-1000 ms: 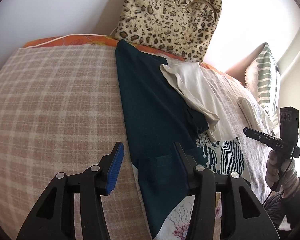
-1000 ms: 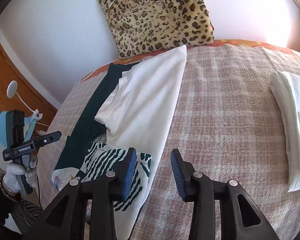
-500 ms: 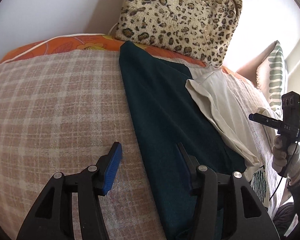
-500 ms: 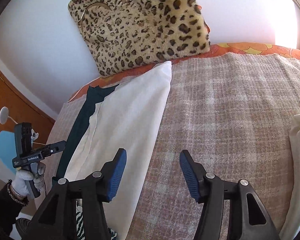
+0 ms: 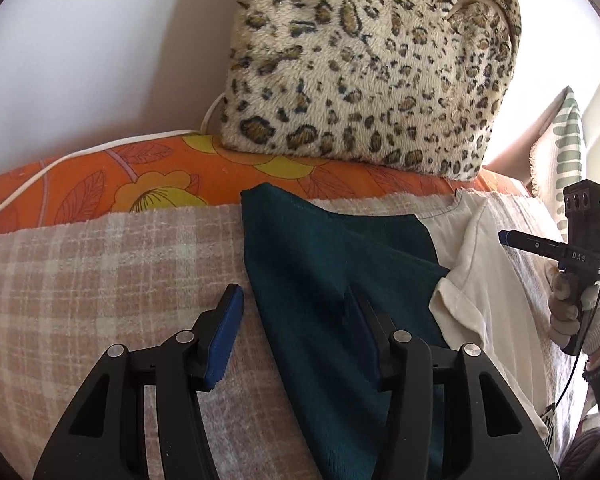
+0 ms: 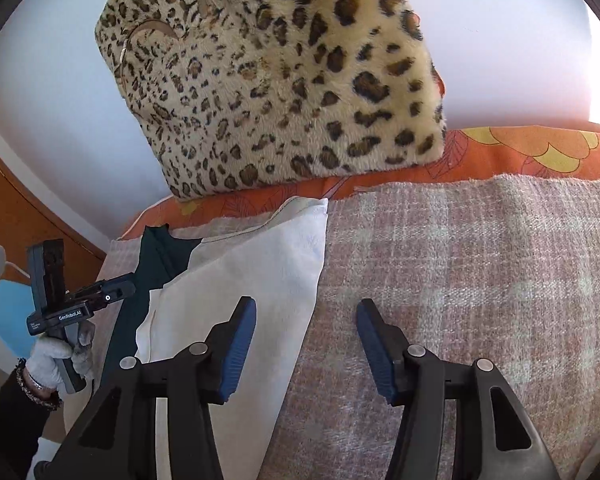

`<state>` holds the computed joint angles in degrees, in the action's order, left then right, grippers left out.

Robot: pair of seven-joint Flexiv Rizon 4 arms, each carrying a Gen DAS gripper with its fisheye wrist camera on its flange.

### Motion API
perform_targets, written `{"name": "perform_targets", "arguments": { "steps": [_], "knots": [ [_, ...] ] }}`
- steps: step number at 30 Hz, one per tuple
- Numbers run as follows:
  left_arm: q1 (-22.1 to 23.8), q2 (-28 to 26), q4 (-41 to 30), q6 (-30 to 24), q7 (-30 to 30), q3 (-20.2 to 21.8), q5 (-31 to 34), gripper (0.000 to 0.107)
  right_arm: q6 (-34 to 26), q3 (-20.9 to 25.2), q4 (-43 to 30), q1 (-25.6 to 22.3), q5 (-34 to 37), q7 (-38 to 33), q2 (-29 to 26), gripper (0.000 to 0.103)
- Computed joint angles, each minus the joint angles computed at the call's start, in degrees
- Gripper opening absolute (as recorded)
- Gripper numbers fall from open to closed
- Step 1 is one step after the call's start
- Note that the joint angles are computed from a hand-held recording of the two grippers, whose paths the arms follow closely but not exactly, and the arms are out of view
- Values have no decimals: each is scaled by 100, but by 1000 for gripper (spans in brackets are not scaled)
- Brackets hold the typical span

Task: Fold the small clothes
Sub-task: 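Grasp the collar end of the folded shirt with both grippers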

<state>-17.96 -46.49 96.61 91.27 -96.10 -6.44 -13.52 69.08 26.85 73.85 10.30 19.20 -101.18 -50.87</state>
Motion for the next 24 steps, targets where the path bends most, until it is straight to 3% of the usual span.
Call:
{"name": "perform_targets", "arguments": {
  "steps": [4, 8, 11, 16, 20, 24],
  "knots": [
    [193, -229, -364, -80, 125, -176, -40, 35, -239, 83, -473, -5, 49, -53, -265, 51],
    [611, -393, -452, 28, 315, -709, -122, 23, -489, -8, -848, 99, 53, -56, -427, 49],
    [727, -458, -501, 36, 371, -856, -188, 14, -644, -58, -1093, 159, 113, -44, -531, 47],
    [782, -472, -500, 36, 434, -944, -241, 9, -907, -140, -1361, 239, 209, -70, -630, 35],
    [766, -463, -498, 22, 470, -931, -259, 5, -989, -377, -1390, 399, 139, 56, -613, 9],
    [854, -485, -476, 117, 480, -1071, -293, 3, -946, -426, -1409, 448, 117, 125, -615, 2]
  ]
}}
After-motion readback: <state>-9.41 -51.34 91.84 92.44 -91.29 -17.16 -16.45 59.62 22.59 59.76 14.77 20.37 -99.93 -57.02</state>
